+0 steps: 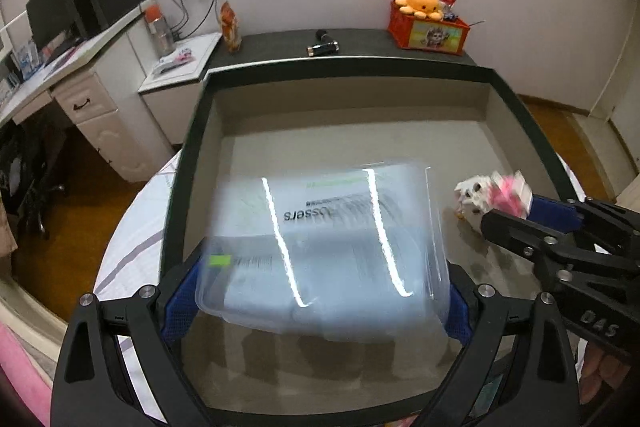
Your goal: Organize rigid objects
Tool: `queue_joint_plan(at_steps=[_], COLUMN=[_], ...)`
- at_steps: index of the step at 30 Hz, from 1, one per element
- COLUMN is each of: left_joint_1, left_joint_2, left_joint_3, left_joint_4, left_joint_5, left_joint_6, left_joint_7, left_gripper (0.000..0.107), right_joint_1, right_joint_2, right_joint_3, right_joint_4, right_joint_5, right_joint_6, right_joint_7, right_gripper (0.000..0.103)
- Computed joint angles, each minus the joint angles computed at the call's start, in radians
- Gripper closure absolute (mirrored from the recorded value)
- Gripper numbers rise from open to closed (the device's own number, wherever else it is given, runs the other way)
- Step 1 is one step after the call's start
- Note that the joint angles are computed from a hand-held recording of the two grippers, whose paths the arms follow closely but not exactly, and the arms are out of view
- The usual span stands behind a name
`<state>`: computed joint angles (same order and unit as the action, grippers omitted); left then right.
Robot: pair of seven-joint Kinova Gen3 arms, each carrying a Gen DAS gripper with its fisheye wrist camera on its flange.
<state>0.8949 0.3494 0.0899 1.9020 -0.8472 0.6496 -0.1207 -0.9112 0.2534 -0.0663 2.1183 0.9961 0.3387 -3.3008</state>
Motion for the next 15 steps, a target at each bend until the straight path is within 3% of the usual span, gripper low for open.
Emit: queue_joint_plan(at_steps=[1,2,3,5,7,10,15], left_joint_1=[-0.009,-0.03,-0.061,-0.084,-0.036,0.103,0.335], left_joint_2=[0.0,-0.002,-0.009,-0.054,-0.104,-0.163,-0.246], left_joint_3=[0.018,0.054,0.101,0.137,0.11,0.055,0.027], left_joint_4=[0.001,0.007,0.023,0.077,0.122,0.162,0.239], left_joint_5=[-0.011,-0.038,-0.075,-0.136,-0.186,-0.248,-0.335], left_joint_6=[0.021,0.048,0.06,0.04,0.046,0.151,0.355], left_joint_7=[0.018,0.052,0.092,0.174,0.255,0.377,0.58], left_gripper=[0.009,0.009,0.008,0.006,0.005,0.005,0.005], right_joint_1=[0.008,0.017,0.009,-0.027,0.007,0.02,-0.198], right_joint_2=[-0.006,-0.009,-0.018,-0.026,-0.055,-0.102,-0.178], right_joint_3=[-0.005,-0.023,-0.034,-0.037,-0.097,-0.176,-0.146], right_joint_4=[0.009,0.013,0.014,0.021,0.041,0.076,0.118], right_joint_5=[0.028,0.056,0.076,0.138,0.199,0.261,0.249], right_joint_6=[-0.021,-0.027,-0.015,0.047,0.068,0.145,0.348], right_joint_7=[-0.025,-0.052,-0.073,-0.151,-0.233,-0.355,-0.462], right_gripper=[0.056,0.044,0.024,0.0,0.0,0.0,0.0])
